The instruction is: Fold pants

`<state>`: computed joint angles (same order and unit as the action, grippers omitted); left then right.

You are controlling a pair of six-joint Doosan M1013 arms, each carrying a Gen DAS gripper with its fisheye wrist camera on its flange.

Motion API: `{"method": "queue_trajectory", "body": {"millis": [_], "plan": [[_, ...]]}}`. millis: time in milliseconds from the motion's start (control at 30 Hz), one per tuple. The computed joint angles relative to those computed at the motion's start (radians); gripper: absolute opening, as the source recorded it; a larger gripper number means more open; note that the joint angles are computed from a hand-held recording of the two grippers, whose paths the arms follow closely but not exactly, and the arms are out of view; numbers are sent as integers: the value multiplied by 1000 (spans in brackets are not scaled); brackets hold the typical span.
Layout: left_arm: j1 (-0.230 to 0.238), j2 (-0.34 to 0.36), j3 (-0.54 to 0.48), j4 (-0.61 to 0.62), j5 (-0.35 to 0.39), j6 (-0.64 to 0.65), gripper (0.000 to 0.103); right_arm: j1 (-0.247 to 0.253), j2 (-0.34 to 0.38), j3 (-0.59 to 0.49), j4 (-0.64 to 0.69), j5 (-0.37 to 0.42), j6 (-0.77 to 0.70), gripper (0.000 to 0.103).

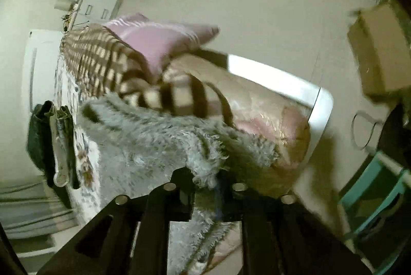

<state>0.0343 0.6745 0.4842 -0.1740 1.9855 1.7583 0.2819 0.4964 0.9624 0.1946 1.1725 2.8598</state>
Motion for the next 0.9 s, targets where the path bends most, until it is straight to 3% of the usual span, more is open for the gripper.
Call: {"method": "queue_trajectory", "body": {"millis": [67, 100, 167, 267, 333, 433, 467, 533, 600, 633, 667, 767, 833, 900], "plan": [[-10, -7, 25, -5, -6, 11, 96, -6, -29, 63, 35, -40, 19, 73], [-14, -12, 38, -8, -12, 19, 96, -5, -46, 96, 36, -82, 18, 77], [-22, -17, 62, -17, -10, 32, 96, -5, -76, 164, 72, -161, -14, 77], [-27, -20, 88, -22, -29, 33, 96, -7, -77, 201, 134, -193, -79, 78], [-28, -23, 108, -34, -36, 12, 96, -3, -78, 223, 135, -238, -95, 83], [-24, -44, 166, -23, -51, 3, 96, 2, -110, 290, 157, -434, -137, 83], [-22, -47, 173, -20, -56, 4, 96, 2, -108, 292, 186, -456, -177, 83], [-17, -44, 180, -35, -52, -1, 103, 2, -87, 260, 181, -397, -202, 83], [-15, -32, 172, -38, -49, -6, 103, 2, -90, 286, 213, -459, -219, 83], [-14, -26, 165, -34, -45, -5, 103, 2, -95, 301, 234, -503, -228, 77], [-15, -14, 150, -31, -34, -10, 103, 1, -102, 320, 277, -563, -259, 62], [-8, 32, 77, -51, 10, -58, 103, 10, -113, 338, 318, -677, -328, 57], [-4, 56, 37, -63, 40, -95, 103, 15, -107, 325, 289, -679, -335, 57], [-2, 82, -5, -62, 73, -116, 103, 16, -84, 288, 236, -594, -312, 61]]}}
